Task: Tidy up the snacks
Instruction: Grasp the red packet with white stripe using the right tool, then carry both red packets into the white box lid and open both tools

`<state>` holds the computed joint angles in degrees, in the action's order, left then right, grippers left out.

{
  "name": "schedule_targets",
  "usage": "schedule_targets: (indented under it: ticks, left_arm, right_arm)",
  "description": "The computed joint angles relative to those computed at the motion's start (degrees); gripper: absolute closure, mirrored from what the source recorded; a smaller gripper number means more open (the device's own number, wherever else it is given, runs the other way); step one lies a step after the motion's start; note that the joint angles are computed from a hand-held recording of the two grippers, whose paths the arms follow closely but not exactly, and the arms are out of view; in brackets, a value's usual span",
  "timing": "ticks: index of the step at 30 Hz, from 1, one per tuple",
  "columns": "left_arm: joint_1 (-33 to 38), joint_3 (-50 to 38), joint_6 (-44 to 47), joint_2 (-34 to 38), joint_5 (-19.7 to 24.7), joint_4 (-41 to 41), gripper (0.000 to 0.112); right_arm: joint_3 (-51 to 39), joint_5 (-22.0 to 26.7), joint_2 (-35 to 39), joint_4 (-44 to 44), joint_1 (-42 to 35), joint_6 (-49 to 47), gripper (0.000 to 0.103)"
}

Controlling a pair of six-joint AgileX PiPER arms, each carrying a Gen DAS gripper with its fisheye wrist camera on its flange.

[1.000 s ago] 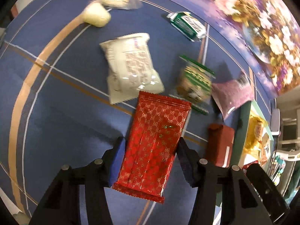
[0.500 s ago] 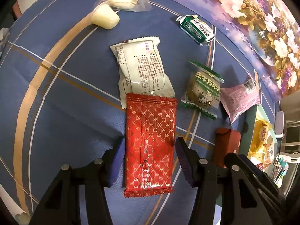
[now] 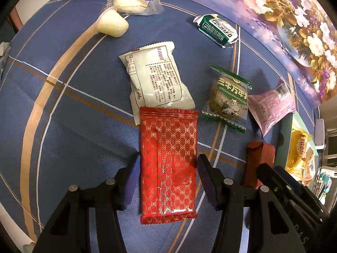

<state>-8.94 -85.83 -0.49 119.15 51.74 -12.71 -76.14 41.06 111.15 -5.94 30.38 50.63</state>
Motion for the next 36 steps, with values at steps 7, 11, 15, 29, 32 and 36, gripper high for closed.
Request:
schedule_targets:
  ticks: [7, 11, 15, 29, 32, 36]
  left_arm:
    - [-0.9, -0.1, -0.6, 0.6, -0.8, 1.0, 0.056]
    - [-3.0, 0.1, -2.9, 0.6, -1.9, 3.7, 0.056]
    - [-5.3, 0.4, -5.8, 0.5, -3.3, 7.9, 0.059]
    - [-3.8, 2.0, -2.8, -1.2, -4.1, 4.8, 0.066]
    - [-2.9, 1.8, -1.5, -1.6, -3.5, 2.6, 0.066]
    - [-2.2, 2.4, -0.6, -3.8, -3.6, 1.5, 0.066]
  right_arm:
    - [-0.5, -0.3, 1.3, 1.7, 0.1, -2.1, 0.061]
    - [-0.6, -0.4, 2.0, 1.0, 0.3, -1.5, 0.061]
    - [-1.5, -0.2, 3.5, 0.8, 0.6, -1.0, 0.061]
    - [-0.3, -1.9, 3.1, 1.5, 0.6, -1.3, 0.061]
    - [0.5, -2.3, 1.4, 1.6, 0.5, -1.6, 0.062]
    - [0.9, -1.8, -1.1, 0.2, 0.8, 0.0, 0.062]
